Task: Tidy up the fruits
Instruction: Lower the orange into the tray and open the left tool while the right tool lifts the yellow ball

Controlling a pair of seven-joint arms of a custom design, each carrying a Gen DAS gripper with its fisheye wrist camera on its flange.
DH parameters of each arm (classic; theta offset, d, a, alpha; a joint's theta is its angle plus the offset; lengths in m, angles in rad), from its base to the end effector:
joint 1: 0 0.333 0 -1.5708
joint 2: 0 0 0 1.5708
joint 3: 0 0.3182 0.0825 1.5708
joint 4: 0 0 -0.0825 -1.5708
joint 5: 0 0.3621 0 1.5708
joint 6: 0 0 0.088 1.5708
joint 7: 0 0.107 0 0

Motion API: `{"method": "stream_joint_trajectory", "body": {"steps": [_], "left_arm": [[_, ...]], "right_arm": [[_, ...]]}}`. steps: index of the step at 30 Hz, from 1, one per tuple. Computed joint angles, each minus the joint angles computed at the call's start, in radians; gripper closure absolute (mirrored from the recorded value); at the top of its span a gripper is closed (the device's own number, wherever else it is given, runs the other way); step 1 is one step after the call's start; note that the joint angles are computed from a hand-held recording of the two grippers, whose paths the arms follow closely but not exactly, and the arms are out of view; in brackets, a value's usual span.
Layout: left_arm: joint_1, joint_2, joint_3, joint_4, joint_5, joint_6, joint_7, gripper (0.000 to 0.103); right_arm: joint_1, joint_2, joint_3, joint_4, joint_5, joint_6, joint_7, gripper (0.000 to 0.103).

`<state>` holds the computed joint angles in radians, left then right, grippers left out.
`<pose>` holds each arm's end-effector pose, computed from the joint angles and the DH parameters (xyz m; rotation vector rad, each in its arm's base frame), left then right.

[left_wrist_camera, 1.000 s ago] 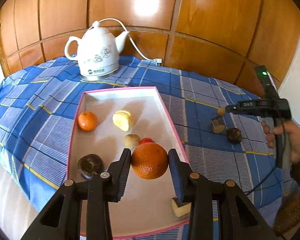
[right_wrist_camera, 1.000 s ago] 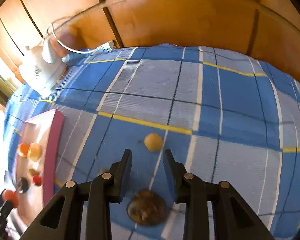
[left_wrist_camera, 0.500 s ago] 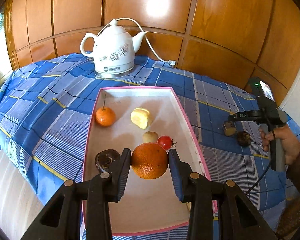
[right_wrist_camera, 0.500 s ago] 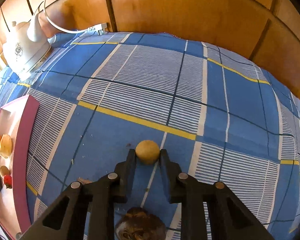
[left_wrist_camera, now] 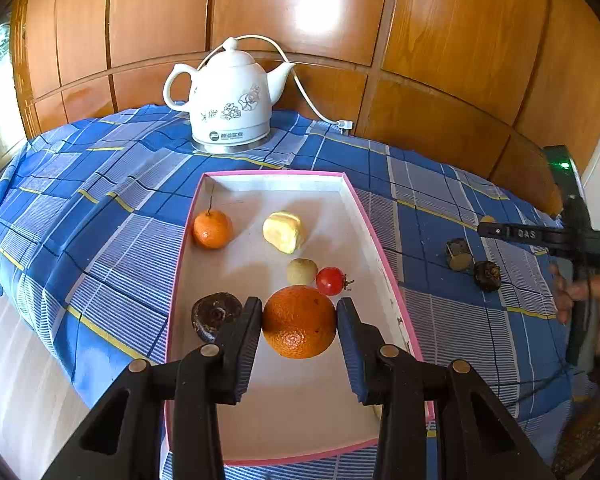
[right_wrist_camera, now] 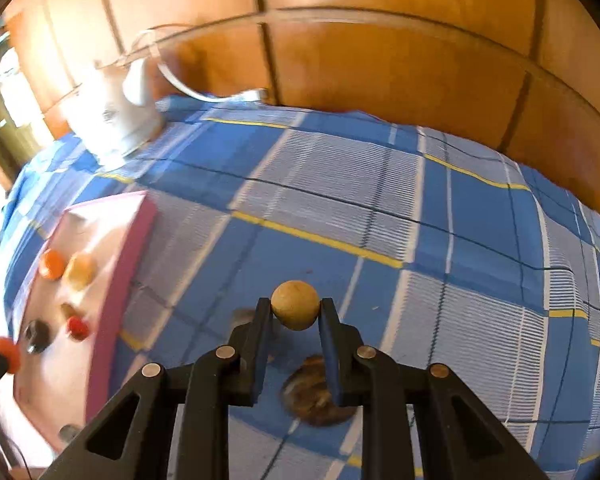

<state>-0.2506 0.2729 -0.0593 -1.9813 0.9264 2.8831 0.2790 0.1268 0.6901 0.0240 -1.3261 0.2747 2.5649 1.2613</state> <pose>0.5749 -0.2300 0.4009 -1.9471 1.6599 -0.7786 0.7519 0.1048 0.3984 -2.0597 1.5807 -0.3605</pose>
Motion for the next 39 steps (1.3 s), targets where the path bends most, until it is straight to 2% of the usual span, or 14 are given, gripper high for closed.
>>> {"method": "stream_joint_trajectory", "body": {"steps": [5, 9, 16, 21, 26, 32, 36, 39], "left_arm": [[-0.004, -0.010, 0.006, -0.010, 0.020, 0.003, -0.022, 0.064], [-0.002, -0.015, 0.005, -0.016, 0.037, 0.002, -0.038, 0.064], [0.008, -0.029, 0.001, -0.039, 0.049, 0.001, -0.057, 0.064], [0.025, -0.060, 0.009, -0.076, 0.084, 0.007, -0.115, 0.064], [0.081, -0.092, 0.009, -0.138, 0.066, 0.093, -0.153, 0.064], [0.096, -0.073, 0.022, -0.135, 0.035, 0.167, -0.136, 0.064], [0.079, -0.027, 0.037, -0.068, 0.033, 0.148, -0.099, 0.064], [0.096, 0.031, 0.017, -0.004, -0.069, 0.131, 0.006, 0.064]], "right_arm": [[-0.022, -0.088, 0.068, -0.147, 0.067, 0.030, -0.137, 0.080], [-0.006, -0.121, 0.076, -0.223, 0.093, 0.017, -0.209, 0.080], [0.037, -0.114, 0.047, -0.269, 0.085, 0.006, -0.195, 0.079], [0.036, -0.122, 0.051, -0.294, 0.099, 0.037, -0.196, 0.079], [0.027, -0.127, 0.058, -0.304, 0.116, 0.044, -0.205, 0.079], [0.018, -0.132, 0.064, -0.313, 0.136, 0.049, -0.225, 0.079], [0.014, -0.131, 0.066, -0.311, 0.146, 0.044, -0.234, 0.079], [0.014, -0.132, 0.066, -0.311, 0.150, 0.044, -0.237, 0.079]]}}
